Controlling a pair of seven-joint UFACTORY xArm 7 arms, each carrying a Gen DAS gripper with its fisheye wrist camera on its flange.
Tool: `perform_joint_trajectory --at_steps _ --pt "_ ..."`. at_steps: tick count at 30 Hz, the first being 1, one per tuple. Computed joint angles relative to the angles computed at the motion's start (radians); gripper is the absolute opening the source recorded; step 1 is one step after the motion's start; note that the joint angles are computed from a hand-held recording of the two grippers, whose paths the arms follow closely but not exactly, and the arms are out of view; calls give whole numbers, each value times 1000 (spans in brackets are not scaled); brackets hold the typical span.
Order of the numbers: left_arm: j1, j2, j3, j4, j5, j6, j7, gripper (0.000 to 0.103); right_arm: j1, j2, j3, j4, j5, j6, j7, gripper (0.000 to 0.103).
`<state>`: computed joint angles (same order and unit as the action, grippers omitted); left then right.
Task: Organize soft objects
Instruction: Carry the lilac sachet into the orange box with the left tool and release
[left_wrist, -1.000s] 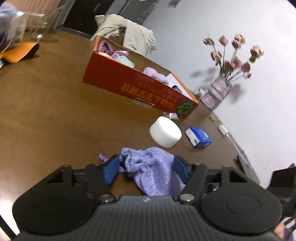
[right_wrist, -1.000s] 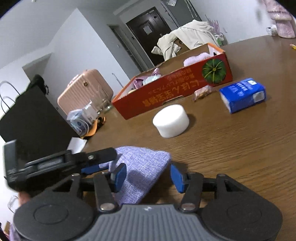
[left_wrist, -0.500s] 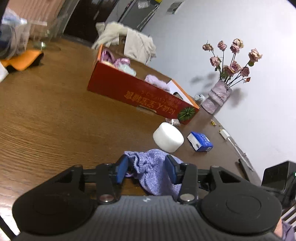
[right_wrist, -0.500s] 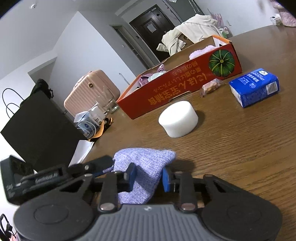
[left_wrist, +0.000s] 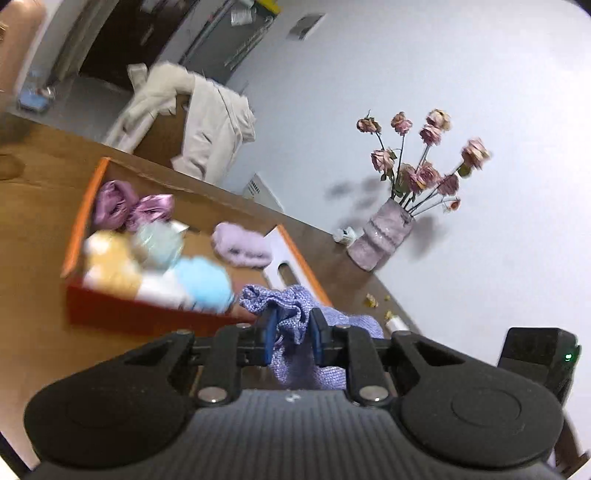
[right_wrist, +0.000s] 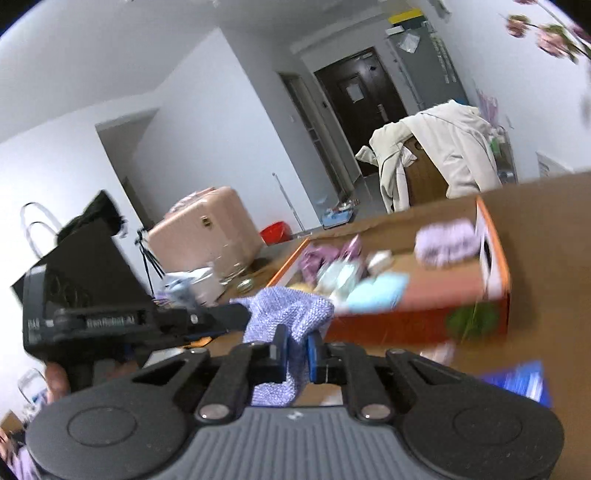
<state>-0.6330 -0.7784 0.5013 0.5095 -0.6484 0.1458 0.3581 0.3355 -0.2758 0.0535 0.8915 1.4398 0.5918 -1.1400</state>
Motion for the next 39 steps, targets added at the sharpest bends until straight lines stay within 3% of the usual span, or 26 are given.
perform_joint_trajectory --at_steps 4,7,9,12,15,20,23,26,30,34,39 --pt "-254 262 261 264 -115 37 90 19 -51 281 4 298 -170 56 163 10" --pt "-357 466 407 426 -220 113 114 19 -72 490 30 541 -338 59 333 10" --pt "-402 628 508 534 -334 210 146 19 -57 629 32 710 -489 68 457 10" --pt "-350 845 538 645 -396 325 101 19 -2 820 2 954 -722 110 635 10" --pt "-323 926 534 672 -249 331 15 19 28 987 -14 1182 -870 219 768 10" --pt "-286 917 489 634 -167 292 -4 22 47 1106 7 1333 -1003 288 851 13" --pt "-273 886 450 602 -133 239 5 27 27 1071 47 1253 -1022 231 851 13" --pt "-257 834 412 577 -86 213 13 46 0 1015 80 1168 -1041 172 864 19" --pt "-218 704 341 515 175 149 -154 53 -63 926 149 1071 -1046 119 839 34" --pt "-42 560 159 442 463 121 -354 55 -119 766 188 913 -1019 44 789 40" --pt "291 381 -142 326 730 114 -562 68 -172 537 185 704 -944 -5 695 58"
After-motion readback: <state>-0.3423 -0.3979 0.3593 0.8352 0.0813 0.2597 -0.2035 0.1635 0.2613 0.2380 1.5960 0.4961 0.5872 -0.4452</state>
